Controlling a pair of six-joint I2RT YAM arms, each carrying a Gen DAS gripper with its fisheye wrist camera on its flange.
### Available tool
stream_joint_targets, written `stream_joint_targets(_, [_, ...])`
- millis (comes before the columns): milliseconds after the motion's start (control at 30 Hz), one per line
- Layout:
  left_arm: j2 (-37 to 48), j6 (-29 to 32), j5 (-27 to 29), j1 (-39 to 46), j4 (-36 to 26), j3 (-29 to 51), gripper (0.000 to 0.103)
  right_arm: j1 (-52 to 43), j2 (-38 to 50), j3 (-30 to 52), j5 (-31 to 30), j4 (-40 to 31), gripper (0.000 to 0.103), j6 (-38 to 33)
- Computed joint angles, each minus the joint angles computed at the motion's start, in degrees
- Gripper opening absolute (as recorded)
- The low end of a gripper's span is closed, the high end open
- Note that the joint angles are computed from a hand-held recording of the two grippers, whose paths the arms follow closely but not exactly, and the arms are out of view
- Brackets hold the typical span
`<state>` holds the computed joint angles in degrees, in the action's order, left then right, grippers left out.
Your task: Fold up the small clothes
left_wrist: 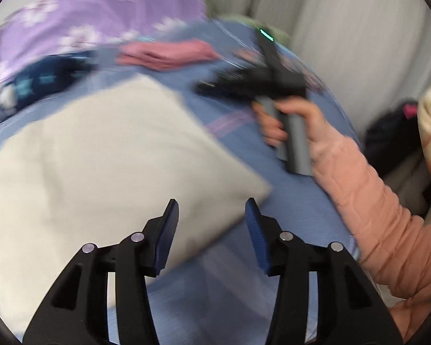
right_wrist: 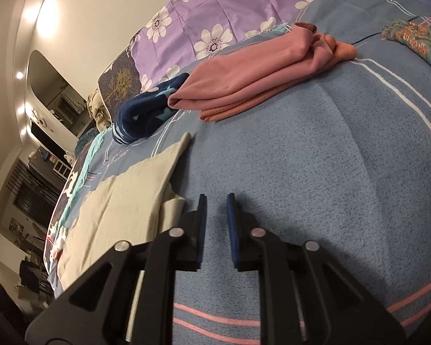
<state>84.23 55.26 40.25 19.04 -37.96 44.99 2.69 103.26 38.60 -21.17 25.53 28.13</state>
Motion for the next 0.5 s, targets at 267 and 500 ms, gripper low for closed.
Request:
stream_joint_targets(267, [18.35, -1.45, 2.46, 31.29, 4.25, 18.42, 0.049, 6.28, -5.75, -1.44, 16.29, -2.77, 0.035, 1.02])
stream_joint_targets(500, [36.64, -1.93, 3.93, 40.71, -2.35, 40.45, 0.034, 25.53, -12.86, 11.67, 41.23, -24.4, 0.036, -4.39])
